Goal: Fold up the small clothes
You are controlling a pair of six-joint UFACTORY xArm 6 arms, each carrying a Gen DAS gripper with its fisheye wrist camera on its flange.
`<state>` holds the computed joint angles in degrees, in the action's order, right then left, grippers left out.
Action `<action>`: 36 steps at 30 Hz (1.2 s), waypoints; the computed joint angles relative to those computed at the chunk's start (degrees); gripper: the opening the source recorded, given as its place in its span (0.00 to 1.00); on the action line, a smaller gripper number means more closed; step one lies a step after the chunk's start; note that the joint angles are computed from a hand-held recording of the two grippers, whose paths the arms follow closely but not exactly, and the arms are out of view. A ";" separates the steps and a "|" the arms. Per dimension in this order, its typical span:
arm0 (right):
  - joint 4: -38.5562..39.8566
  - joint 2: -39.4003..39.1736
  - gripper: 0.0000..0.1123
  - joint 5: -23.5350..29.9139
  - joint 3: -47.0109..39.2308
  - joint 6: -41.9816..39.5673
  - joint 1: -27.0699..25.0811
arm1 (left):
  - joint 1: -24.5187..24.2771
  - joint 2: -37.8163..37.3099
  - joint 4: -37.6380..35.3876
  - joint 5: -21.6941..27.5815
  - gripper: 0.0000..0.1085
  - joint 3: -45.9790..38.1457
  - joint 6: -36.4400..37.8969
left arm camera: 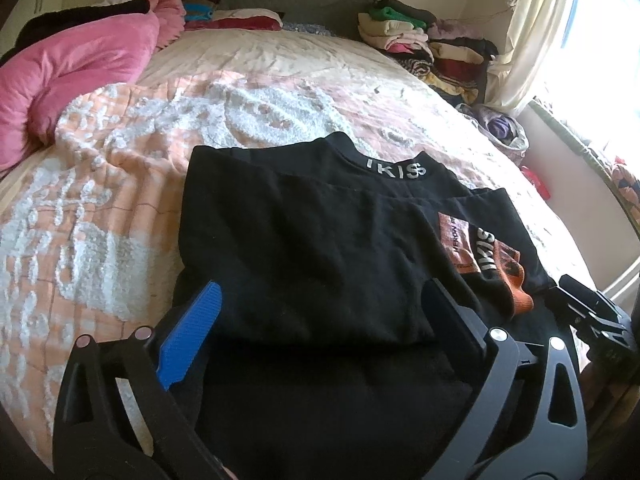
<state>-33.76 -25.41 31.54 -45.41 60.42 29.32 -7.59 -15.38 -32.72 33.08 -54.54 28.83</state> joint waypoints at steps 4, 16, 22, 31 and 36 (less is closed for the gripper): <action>-1.69 -0.24 0.86 0.64 -0.16 1.66 0.28 | -0.21 -0.23 1.54 -0.49 0.86 0.24 -1.07; -3.56 -1.70 0.86 1.78 -0.17 3.17 1.32 | -0.54 -4.06 2.01 -0.48 0.86 1.98 -1.49; -3.63 -3.45 0.86 2.28 0.33 2.78 2.47 | -0.23 -8.60 2.90 0.30 0.86 4.63 -1.74; -5.70 -7.00 0.86 4.35 1.13 3.99 5.18 | 0.58 -15.33 4.85 2.09 0.86 8.74 -2.93; -6.33 -9.10 0.86 6.17 1.52 4.07 6.90 | 0.94 -18.56 5.96 3.13 0.86 10.52 -3.54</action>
<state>-40.09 -34.52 37.71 -43.89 64.49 36.22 -6.66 -33.95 -26.76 36.21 -44.02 25.29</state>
